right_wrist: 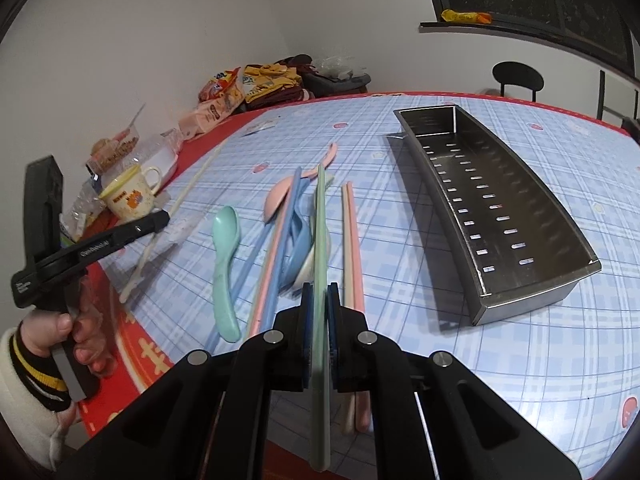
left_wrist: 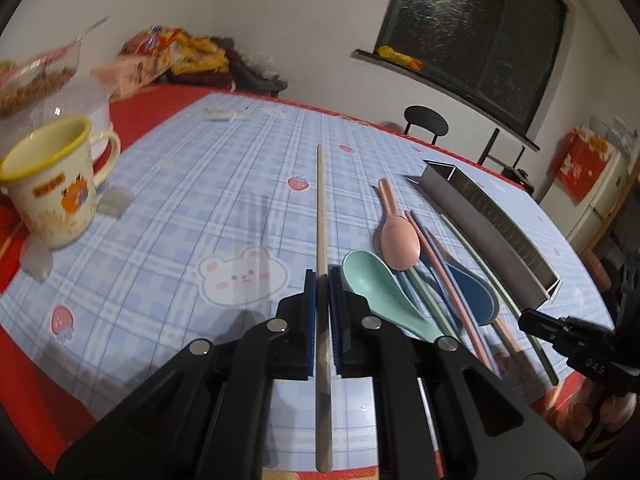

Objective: Organize utensils
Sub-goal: 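Carry both chopsticks into the steel tray and lower them in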

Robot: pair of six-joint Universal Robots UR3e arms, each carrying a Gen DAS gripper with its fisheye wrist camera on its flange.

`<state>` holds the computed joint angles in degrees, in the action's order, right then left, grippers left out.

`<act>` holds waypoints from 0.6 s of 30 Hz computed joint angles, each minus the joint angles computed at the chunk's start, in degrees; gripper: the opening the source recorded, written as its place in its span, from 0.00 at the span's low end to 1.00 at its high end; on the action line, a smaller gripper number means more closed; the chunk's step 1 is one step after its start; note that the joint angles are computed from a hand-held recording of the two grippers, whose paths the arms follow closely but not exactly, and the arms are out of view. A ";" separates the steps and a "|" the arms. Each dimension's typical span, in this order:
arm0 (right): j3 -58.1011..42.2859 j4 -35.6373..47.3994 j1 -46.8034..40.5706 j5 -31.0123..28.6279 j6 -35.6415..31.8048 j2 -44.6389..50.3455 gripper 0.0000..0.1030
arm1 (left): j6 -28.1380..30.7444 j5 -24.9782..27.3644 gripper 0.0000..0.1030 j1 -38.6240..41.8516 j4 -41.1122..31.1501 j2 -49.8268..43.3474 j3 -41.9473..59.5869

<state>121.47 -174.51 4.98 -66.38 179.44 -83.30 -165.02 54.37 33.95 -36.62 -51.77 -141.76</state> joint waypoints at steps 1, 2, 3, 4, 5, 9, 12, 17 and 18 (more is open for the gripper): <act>-0.01 0.20 -0.51 1.04 -0.06 -0.31 0.07 | 0.20 -1.28 0.10 1.02 -1.72 1.00 0.16; 0.12 0.35 -1.25 2.32 -0.24 -0.79 0.07 | 0.27 -1.55 0.10 1.41 -2.45 1.61 0.33; -0.08 0.76 -1.62 2.74 -0.63 -1.16 0.07 | -0.37 -0.96 0.10 1.04 -2.37 1.85 0.69; -0.29 1.32 -1.95 3.12 -0.96 -1.50 0.07 | -0.82 -1.03 0.10 0.98 -2.73 2.21 0.98; -0.41 2.13 -2.92 4.64 -1.53 -2.04 0.07 | -1.21 -1.76 0.10 1.36 -3.94 2.95 1.44; -1.32 3.95 -5.98 8.49 -4.25 -3.48 0.07 | -4.97 -2.77 0.10 0.27 -5.17 3.05 3.31; -4.79 5.52 -7.77 9.40 -6.72 -2.29 0.07 | -11.29 -0.97 0.10 -5.00 -0.20 -1.87 5.93; -13.49 5.74 -10.70 8.98 -7.15 4.19 0.07 | -23.49 5.75 0.10 -18.76 12.76 -16.33 13.41; -14.78 5.52 -11.44 9.08 -6.99 5.42 0.07 | -25.84 7.13 0.10 -21.91 14.53 -20.08 16.03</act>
<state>106.69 -168.99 -6.47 -57.29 172.45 -77.88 -190.87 61.50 12.04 -22.08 -71.85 -125.74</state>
